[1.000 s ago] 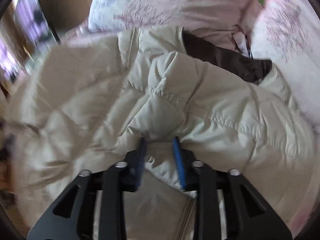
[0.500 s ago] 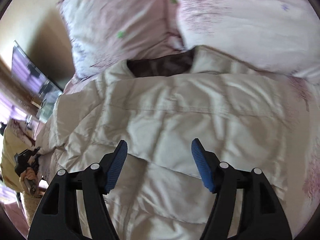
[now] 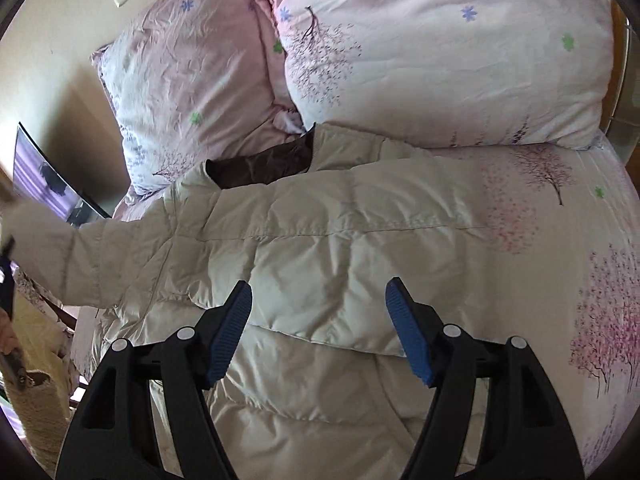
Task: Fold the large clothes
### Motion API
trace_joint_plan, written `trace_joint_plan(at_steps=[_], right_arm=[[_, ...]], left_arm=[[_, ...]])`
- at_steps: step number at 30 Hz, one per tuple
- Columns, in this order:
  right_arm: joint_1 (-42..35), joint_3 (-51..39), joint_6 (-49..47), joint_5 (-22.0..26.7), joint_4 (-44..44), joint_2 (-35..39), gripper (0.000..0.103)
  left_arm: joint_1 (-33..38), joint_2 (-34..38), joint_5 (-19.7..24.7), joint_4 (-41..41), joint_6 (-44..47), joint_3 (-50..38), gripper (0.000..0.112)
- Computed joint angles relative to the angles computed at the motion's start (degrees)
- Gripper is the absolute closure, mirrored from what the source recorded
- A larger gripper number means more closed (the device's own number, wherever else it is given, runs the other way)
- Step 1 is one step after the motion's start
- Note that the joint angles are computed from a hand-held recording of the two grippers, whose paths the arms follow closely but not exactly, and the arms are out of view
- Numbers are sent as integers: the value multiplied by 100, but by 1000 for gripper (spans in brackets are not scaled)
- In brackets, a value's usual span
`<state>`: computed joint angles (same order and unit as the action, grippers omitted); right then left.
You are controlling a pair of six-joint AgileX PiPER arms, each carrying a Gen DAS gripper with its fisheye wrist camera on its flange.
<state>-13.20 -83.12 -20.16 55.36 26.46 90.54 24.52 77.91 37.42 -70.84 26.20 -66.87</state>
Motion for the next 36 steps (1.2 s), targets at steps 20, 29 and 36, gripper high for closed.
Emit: trace_joint_plan(at_steps=[20,29,36], right_arm=[[-626,3,-83,198,509,226,32],[-335,-557,-123,963,1466,1074,33],[284,-970,221,1123,1245,1735,64]], left_arm=[[-4496,3594,1030,3748,-2556,-3589,86],[-4050,1700,128,3269,-979,-1703,11],[-3191,510,41,4708,-1855,-612,11]])
